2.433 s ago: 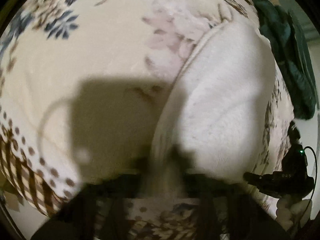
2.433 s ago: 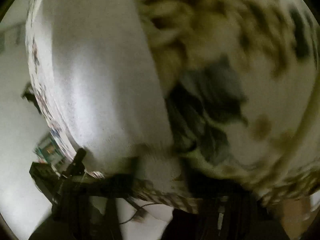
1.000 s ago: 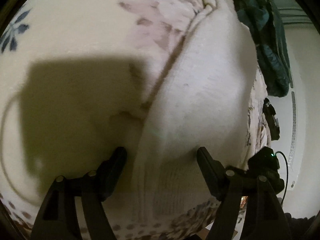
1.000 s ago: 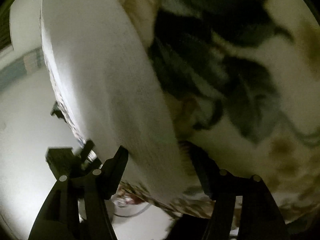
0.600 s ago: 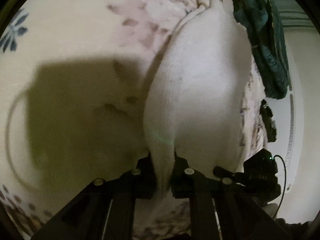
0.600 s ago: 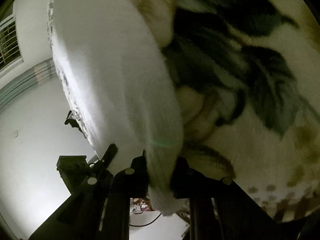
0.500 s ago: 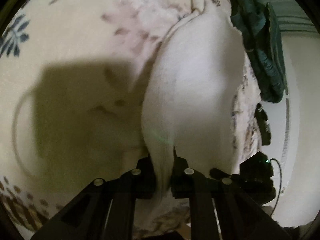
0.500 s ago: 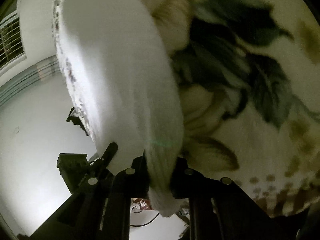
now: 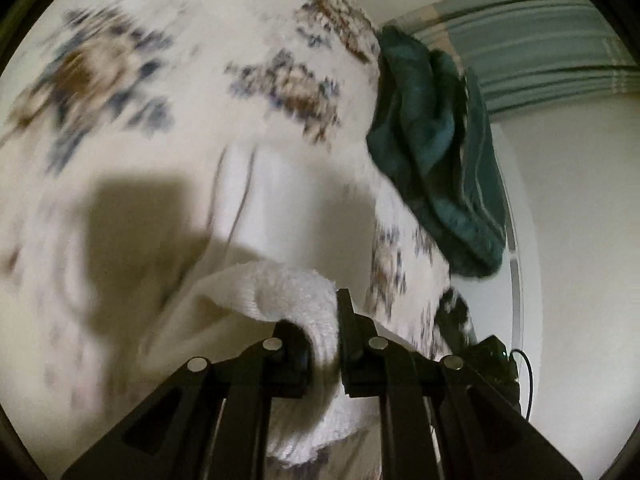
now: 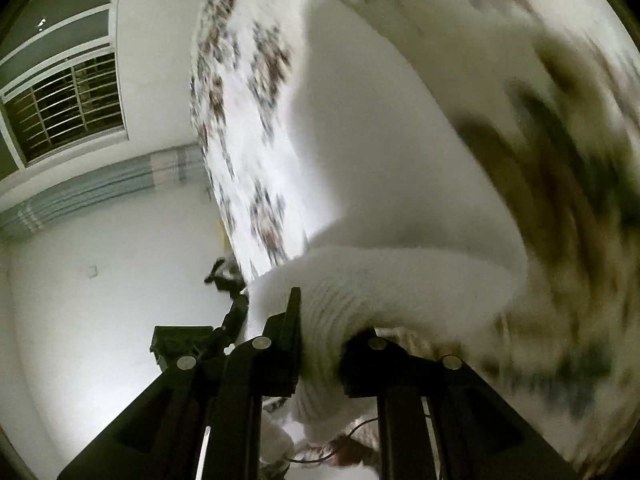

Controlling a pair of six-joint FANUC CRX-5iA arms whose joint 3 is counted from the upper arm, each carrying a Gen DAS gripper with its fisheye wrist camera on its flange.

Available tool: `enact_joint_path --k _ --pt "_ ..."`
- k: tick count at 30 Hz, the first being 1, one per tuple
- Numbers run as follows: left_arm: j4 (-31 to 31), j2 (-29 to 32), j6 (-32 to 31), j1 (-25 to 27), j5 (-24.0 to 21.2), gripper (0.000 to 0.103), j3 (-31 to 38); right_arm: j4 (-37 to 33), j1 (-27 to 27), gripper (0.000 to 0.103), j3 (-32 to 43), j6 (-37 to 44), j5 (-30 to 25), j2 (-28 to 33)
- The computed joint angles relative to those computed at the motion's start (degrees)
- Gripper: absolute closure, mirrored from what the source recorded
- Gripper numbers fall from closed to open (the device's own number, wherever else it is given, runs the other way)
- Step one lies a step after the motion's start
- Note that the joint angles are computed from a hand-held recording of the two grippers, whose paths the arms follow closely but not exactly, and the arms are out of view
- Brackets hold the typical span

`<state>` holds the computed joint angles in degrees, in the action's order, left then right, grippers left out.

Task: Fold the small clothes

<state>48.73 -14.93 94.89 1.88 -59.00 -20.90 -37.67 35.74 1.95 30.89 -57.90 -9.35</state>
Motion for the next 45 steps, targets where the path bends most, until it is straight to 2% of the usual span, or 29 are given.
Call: enact_joint_path --k 2,3,4,5,6,7,8,10,11,12,14,19,23,24,25,26,28,29,30,35,39,45 --pt "1.95 6.66 -0.82 -0.65 0.88 0.089 3.99 -0.59 -4.83 0.083 6.40 3.92 -4.23 6.43" --pt "3.31 9.31 -1.31 -0.55 1.19 0.081 5.40 -1.19 -6.81 0.082 9.14 5.99 -6.01 9.34" --pt "5.23 11.65 -2.63 -0.76 2.24 0.068 6.47 -0.84 -8.15 0.081 12.78 6.77 -8.15 12.80" --pt "4.47 14.01 -2.54 -0.82 3.31 0.061 8.99 -0.72 -9.41 0.080 16.15 6.93 -9.92 15.97" --pt "4.91 15.37 -3.21 -0.97 4.57 0.055 10.33 -1.49 -10.80 0.074 18.93 7.55 -11.30 18.49" --pt "5.93 16.45 -4.47 -0.87 5.55 0.054 11.24 -2.55 -12.46 0.070 20.96 8.56 -12.67 20.46" --pt "4.03 17.91 -3.28 -0.45 5.81 0.053 13.78 -2.47 -12.86 0.062 22.73 7.97 -12.79 21.82" --pt "4.49 18.49 -3.98 0.12 6.44 0.050 14.56 -2.42 -13.26 0.051 23.96 8.26 -9.46 23.12" --pt "2.62 18.60 -3.47 0.52 6.19 0.047 15.55 -2.23 -13.52 0.038 24.21 8.19 -8.31 23.04" --pt "1.33 18.71 -3.73 0.72 6.05 0.047 16.14 -0.79 -13.29 0.035 24.10 7.61 -7.92 22.44" --pt "-3.65 18.82 -3.21 1.07 3.57 0.046 18.12 3.29 -12.10 0.035 25.43 7.32 -9.54 22.43" --pt "-14.53 21.59 -5.52 -1.82 -3.26 0.046 23.81 15.71 -8.09 0.035 27.07 11.51 -18.64 22.02" --pt "-21.48 27.35 -5.91 -5.74 -8.93 0.049 30.06 16.28 -7.71 0.035 23.90 13.80 -21.08 21.50" --pt "-23.41 28.83 -5.25 -6.62 -10.04 0.052 31.61 15.73 -7.93 0.035 23.12 14.05 -20.78 21.56" --pt "-24.14 29.43 -5.51 -7.09 -10.16 0.080 32.15 15.20 -8.15 0.035 22.64 14.21 -20.49 21.86" --pt "-25.14 29.91 -6.13 -7.72 -10.21 0.099 32.75 14.56 -8.37 0.038 22.09 14.69 -20.19 22.09" --pt "-26.82 28.98 -6.34 -8.33 -9.09 0.100 32.78 14.80 -8.04 0.060 21.72 14.84 -20.18 22.44" --pt "-26.51 27.56 -6.71 -8.16 -7.36 0.100 31.59 15.32 -7.64 0.086 21.37 15.16 -19.80 22.23" --pt "-26.50 26.43 -6.58 -7.90 -6.26 0.100 30.90 16.53 -7.13 0.093 21.23 15.18 -19.23 22.22" --pt "-24.44 21.30 -4.09 -4.33 -3.07 0.101 27.56 21.32 -4.89 0.098 19.94 14.15 -16.01 19.93" --pt "-24.37 22.10 -2.19 -2.73 -3.26 0.101 28.02 24.06 -4.32 0.098 22.67 13.10 -15.87 20.52" --pt "-24.92 27.21 -0.06 -1.56 -5.34 0.100 30.29 27.34 -5.36 0.099 32.32 13.31 -21.18 29.44"
